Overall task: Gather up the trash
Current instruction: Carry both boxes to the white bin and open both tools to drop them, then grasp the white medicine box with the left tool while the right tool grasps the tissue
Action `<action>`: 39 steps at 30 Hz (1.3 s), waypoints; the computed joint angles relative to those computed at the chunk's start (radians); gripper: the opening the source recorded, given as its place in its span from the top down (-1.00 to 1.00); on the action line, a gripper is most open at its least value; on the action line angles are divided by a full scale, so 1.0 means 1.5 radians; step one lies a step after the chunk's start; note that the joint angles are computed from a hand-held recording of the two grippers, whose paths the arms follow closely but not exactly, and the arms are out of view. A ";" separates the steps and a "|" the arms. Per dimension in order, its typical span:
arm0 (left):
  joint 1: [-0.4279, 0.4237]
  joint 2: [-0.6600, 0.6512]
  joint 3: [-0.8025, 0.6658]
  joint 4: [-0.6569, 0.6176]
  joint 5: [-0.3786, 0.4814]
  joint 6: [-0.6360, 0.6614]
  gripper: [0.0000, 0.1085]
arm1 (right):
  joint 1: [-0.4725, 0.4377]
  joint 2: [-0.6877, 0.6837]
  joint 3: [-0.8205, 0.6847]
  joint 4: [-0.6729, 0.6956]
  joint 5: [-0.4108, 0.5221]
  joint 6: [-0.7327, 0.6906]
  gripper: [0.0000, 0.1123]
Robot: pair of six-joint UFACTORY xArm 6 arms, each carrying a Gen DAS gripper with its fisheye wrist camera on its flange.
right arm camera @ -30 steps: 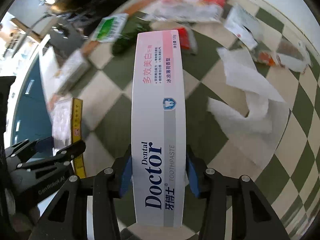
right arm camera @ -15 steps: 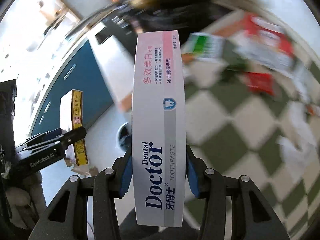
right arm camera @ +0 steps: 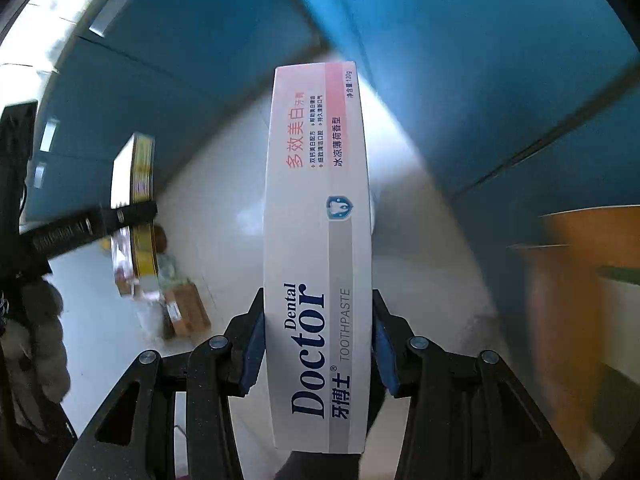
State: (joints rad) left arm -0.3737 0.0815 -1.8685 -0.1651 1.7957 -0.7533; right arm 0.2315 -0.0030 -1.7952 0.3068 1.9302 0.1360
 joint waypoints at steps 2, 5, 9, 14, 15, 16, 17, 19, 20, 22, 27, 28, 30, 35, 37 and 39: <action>0.026 -0.025 0.140 -0.041 -0.065 0.034 -0.04 | 0.010 -0.009 0.137 0.007 -0.071 -0.004 0.14; 0.051 -0.067 0.344 -0.117 -0.201 0.105 -0.06 | 0.019 0.027 0.233 0.012 -0.142 -0.023 0.14; 0.075 -0.092 0.487 -0.185 -0.286 0.133 -0.25 | 0.032 0.117 0.255 0.011 -0.162 -0.058 0.10; 0.071 -0.118 0.537 -0.179 -0.337 0.114 -0.86 | 0.068 0.137 0.262 -0.016 -0.183 -0.063 -0.51; 0.063 -0.122 0.537 -0.161 -0.334 0.102 -0.86 | 0.070 0.128 0.266 -0.027 -0.195 -0.063 -0.51; 0.056 -0.131 0.537 -0.139 -0.332 0.088 -0.86 | 0.073 0.119 0.270 -0.045 -0.208 -0.057 -0.52; 0.048 -0.151 0.543 -0.106 -0.324 0.070 -0.86 | 0.075 0.112 0.271 -0.063 -0.224 -0.051 -0.53; 0.037 -0.167 0.536 -0.070 -0.304 0.045 -0.86 | 0.091 0.100 0.271 -0.111 -0.258 -0.039 -0.83; 0.029 -0.179 0.537 -0.044 -0.295 0.029 -0.86 | 0.097 0.091 0.276 -0.132 -0.275 -0.037 -0.83; 0.011 -0.199 0.533 0.006 -0.276 0.005 -0.86 | 0.113 0.069 0.285 -0.172 -0.305 -0.028 -0.83; -0.008 -0.230 0.496 0.074 -0.223 -0.037 -0.86 | 0.126 0.040 0.284 -0.198 -0.332 -0.021 -0.83; -0.010 -0.235 0.487 0.083 -0.214 -0.044 -0.86 | 0.130 0.032 0.277 -0.199 -0.326 -0.019 -0.83; -0.020 -0.235 0.452 0.094 -0.194 -0.060 -0.86 | 0.130 0.020 0.254 -0.204 -0.305 -0.027 -0.83; -0.054 -0.220 0.292 0.120 -0.080 -0.081 -0.86 | 0.152 0.007 0.141 -0.196 -0.221 -0.013 -0.83; -0.066 -0.205 0.214 0.130 -0.031 -0.084 -0.86 | 0.160 0.016 0.060 -0.195 -0.167 -0.011 -0.83; -0.084 -0.174 0.096 0.145 0.042 -0.092 -0.86 | 0.166 0.033 -0.031 -0.191 -0.112 -0.009 -0.83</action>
State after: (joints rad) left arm -0.4990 -0.1789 -1.7243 0.0526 1.8591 -0.8914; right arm 0.4799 0.0471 -1.8415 0.0205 1.7628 0.1229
